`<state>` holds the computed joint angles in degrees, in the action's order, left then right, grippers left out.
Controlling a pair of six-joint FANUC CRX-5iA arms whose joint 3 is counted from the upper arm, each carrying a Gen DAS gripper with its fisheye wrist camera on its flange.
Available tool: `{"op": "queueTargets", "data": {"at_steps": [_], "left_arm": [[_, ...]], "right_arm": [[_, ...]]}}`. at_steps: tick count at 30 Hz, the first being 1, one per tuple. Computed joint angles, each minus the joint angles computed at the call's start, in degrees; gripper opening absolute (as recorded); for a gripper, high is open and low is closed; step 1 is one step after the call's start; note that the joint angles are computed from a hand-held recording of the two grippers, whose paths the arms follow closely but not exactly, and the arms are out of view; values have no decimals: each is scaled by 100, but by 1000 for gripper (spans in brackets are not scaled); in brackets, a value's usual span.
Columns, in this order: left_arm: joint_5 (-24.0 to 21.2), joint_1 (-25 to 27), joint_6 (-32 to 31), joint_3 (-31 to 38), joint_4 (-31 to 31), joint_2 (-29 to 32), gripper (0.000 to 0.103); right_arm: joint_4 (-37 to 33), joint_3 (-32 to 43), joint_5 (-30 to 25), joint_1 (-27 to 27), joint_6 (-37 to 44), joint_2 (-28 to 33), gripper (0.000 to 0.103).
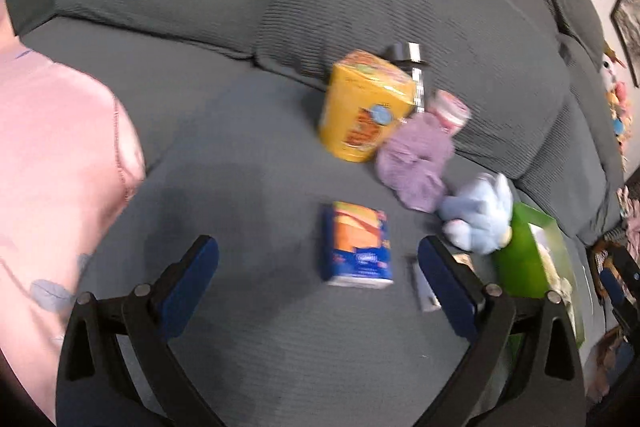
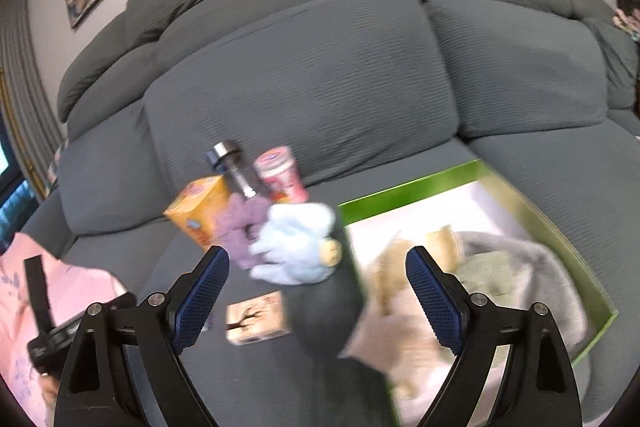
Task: Organize soft objects
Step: 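Move the right gripper back to the blue tissue pack and grasp it, then lift the blue tissue pack with the right gripper and carry it over the box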
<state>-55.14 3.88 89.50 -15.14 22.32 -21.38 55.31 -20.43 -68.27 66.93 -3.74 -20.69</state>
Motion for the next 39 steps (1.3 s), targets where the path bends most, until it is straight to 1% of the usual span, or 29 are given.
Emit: {"op": "queueTargets", "data": {"at_steps": [3,5,6,8,9,10,12,13,15,17,20,22,25,27,29,31,32,33,34,36,37,39], "left_arm": [[-196,160,71,40,12,120,100],[-308,222,96,42,41,187,100],[-409,227,191,113,-58,247,100],[-488,227,321,200,-265,286,100],[-512,225,399,238,-361,300,100],[-555,220,468,283,-451,325,100],[-603,278,395,256,-379,329,100],[-642,317,362,244,-327,337,100],[-702,354,397,261,-339,358,100],[-764,394,474,290,-390,377,99],[-822,474,516,269,-325,394,99],[-889,497,620,307,-390,428,98],[-928,460,801,400,-636,458,98],[-930,504,847,377,-610,442,98],[-929,521,826,358,-535,442,98],[-984,496,847,387,-570,449,99],[-974,477,871,386,-601,436,99],[-985,435,932,420,-689,442,99],[-1003,402,982,455,-758,457,99],[-964,411,893,419,-658,461,99],[-976,410,883,426,-628,483,99],[-982,381,915,437,-657,482,99]], "right_arm": [[-323,124,588,-112,28,131,91],[-688,225,1138,-257,168,230,91],[-922,324,1326,-322,321,316,91],[-1564,752,1440,-447,825,678,91],[-1798,926,1452,-490,1055,829,91],[-2218,1251,1393,-573,1440,1083,90],[-2985,1863,1206,-752,2123,1531,90],[-3443,2272,1029,-881,2530,1824,83],[-4013,2907,658,-1054,3024,2284,75],[-4383,3413,397,-1176,3381,2697,74],[-4630,4035,-87,-1249,3728,3254,74],[-4806,4263,-223,-1301,3799,3469,74],[-5014,4523,-454,-1374,3841,3711,74],[-4997,4562,-517,-1373,3841,3784,74],[-4997,4743,-709,-1398,3874,3968,74],[-5196,4933,-853,-1483,4011,4138,74],[-5170,4987,-916,-1463,4045,4192,74],[-5037,5012,-957,-1420,4055,4236,65],[-4798,5086,-1046,-1350,4117,4341,54],[-4688,5007,-981,-1328,4085,4328,54],[-4705,4864,-829,-1328,4041,4232,53],[-4711,4656,-697,-1310,4014,4082,53]]}}
